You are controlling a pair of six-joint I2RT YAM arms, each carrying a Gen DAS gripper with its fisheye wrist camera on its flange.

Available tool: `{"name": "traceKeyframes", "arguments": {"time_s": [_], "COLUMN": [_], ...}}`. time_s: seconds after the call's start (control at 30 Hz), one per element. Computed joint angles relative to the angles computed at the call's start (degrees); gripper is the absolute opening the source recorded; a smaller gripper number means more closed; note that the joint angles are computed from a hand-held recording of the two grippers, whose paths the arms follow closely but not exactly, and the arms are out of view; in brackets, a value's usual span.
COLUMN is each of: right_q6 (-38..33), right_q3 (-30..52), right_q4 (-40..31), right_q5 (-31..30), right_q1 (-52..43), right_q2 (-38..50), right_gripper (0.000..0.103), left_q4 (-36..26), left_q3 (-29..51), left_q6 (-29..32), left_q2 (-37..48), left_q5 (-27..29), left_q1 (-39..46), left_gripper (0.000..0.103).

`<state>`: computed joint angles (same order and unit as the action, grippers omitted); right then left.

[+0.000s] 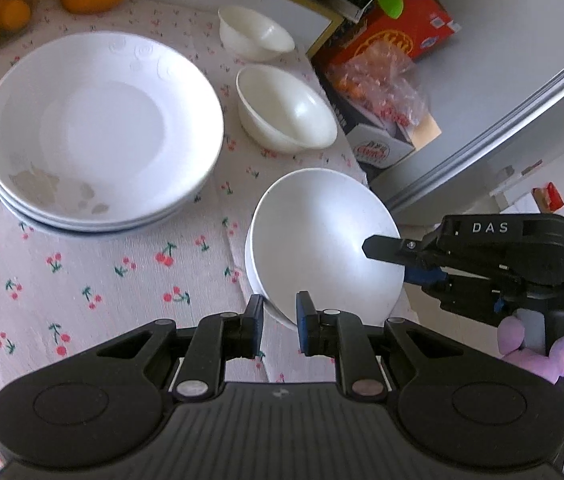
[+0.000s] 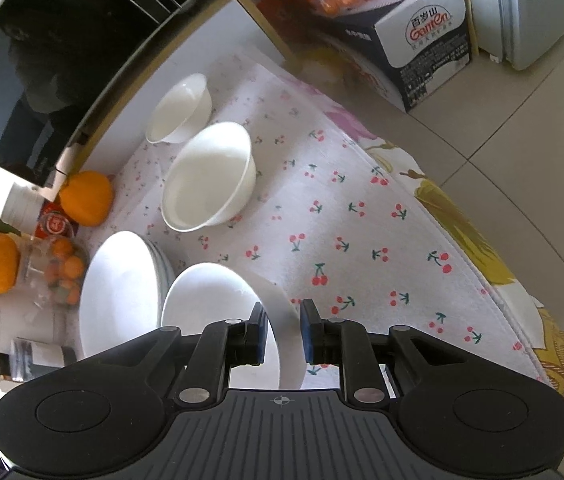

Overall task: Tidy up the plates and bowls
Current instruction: 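Lift and carry the white bowl with both grippers beside the plate stack, then lower the white bowl onto the tablecloth and open both grippers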

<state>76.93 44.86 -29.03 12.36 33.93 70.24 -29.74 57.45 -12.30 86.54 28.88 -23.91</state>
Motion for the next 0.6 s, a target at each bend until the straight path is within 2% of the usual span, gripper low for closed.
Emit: {"name": "traceKeyframes", "arguments": {"time_s": [0.6], "right_q6": [-0.3], "right_q3": [-1.0], "right_q4": [1.5], "right_q5": [-3.2], "right_q1": [-2.1], "right_q2": [1.8], "right_gripper": [0.019], "left_q4": [-0.4], "left_q3": [0.8], "left_q6": [0.4], "left_q2": [2.2], "left_q5": [0.4], "left_q1": [-0.4], "left_gripper": [0.015]}}
